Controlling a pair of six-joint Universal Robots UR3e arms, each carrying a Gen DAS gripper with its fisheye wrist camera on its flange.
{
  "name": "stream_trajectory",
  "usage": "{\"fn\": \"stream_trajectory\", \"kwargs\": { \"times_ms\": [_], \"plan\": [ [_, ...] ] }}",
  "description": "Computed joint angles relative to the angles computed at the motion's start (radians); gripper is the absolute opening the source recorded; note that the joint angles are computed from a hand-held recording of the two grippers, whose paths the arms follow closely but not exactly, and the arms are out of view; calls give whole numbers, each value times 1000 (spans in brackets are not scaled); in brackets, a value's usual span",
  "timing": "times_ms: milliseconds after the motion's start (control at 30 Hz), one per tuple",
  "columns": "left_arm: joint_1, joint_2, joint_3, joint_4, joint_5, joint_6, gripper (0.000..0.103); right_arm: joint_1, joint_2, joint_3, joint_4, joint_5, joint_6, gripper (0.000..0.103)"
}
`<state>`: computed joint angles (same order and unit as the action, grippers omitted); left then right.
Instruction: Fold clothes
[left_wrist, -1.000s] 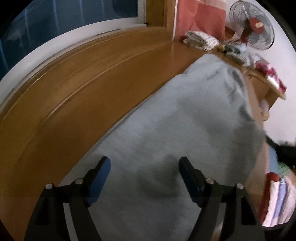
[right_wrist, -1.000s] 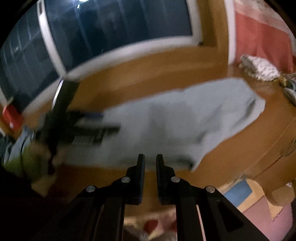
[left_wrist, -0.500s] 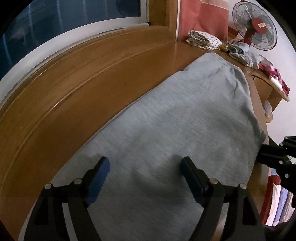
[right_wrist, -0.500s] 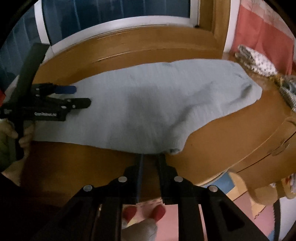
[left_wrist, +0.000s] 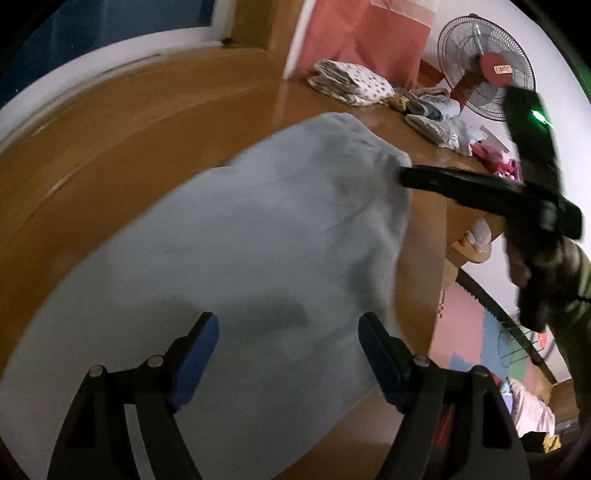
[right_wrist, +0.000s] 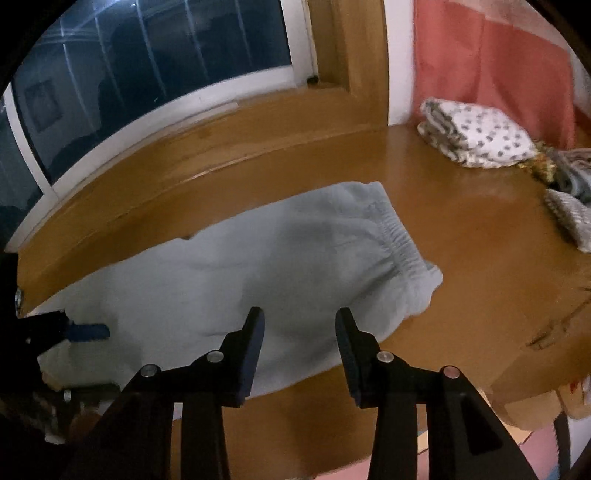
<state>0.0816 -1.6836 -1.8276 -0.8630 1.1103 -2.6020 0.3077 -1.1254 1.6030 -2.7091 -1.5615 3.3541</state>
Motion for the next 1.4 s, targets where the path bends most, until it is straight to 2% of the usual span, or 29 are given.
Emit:
{"fn": "stream_trajectory", "kwargs": {
  "times_ms": [67, 133, 167, 200, 267, 333, 433, 533, 667, 700, 733, 833, 900, 933, 1033, 1133, 1200, 1233, 1333, 1400],
  "plan": [
    [-72, -44, 12, 69, 57, -76, 76, -48, -14, 46, -9, 43, -74, 40],
    [-142, -87, 25, 133, 122, -143, 76, -57, 10, 42, -1, 5, -152, 37],
    [-174, -81, -11, 201, 183, -154, 77, -71, 8, 48, -2, 4, -190, 32],
    [-212, -75, -46, 263, 251, -160, 78, -86, 5, 56, -4, 5, -229, 20],
    [-230, -61, -76, 296, 276, -204, 79, -115, 1, 69, -8, 8, -306, 9],
    [-242, -66, -66, 287, 295, -249, 81, -145, -3, 80, -12, 10, -383, 4],
    [-259, -66, -59, 276, 333, -301, 81, -139, -10, 34, -2, 27, -408, 8],
    [-268, -57, -74, 287, 357, -342, 82, -124, 39, -72, -6, 114, -471, 14],
    [-279, -45, -94, 300, 388, -399, 85, -99, 267, -413, 189, 163, -538, 14],
    [-281, -41, -103, 306, 395, -411, 85, -91, 313, -475, 216, 136, -538, 14],
    [-282, -35, -114, 314, 401, -420, 85, -86, 358, -529, 229, 99, -537, 13],
    [-288, -22, -142, 338, 417, -447, 86, -143, 424, -604, 232, 154, -486, 14],
    [-283, -6, -165, 349, 419, -454, 86, -154, 451, -660, 257, 125, -446, 2],
    [-280, -2, -168, 349, 419, -454, 86, -158, 451, -667, 270, 130, -437, 2],
    [-291, -15, -158, 351, 426, -466, 87, -142, 392, -611, 259, 107, -408, 6],
    [-280, -11, -169, 358, 421, -461, 87, -129, 238, -388, 153, 127, -404, 13],
    [-282, -17, -161, 354, 426, -467, 87, -119, 154, -243, 96, 141, -402, 31],
    [-287, -23, -137, 335, 434, -474, 87, -113, 127, -181, 73, 141, -405, 35],
    [-293, -20, -119, 318, 471, -497, 85, -93, 55, -11, 8, 139, -411, 36],
    [-267, 12, -140, 311, 463, -509, 85, -86, 34, 67, -43, 136, -411, 37]
  ]
}}
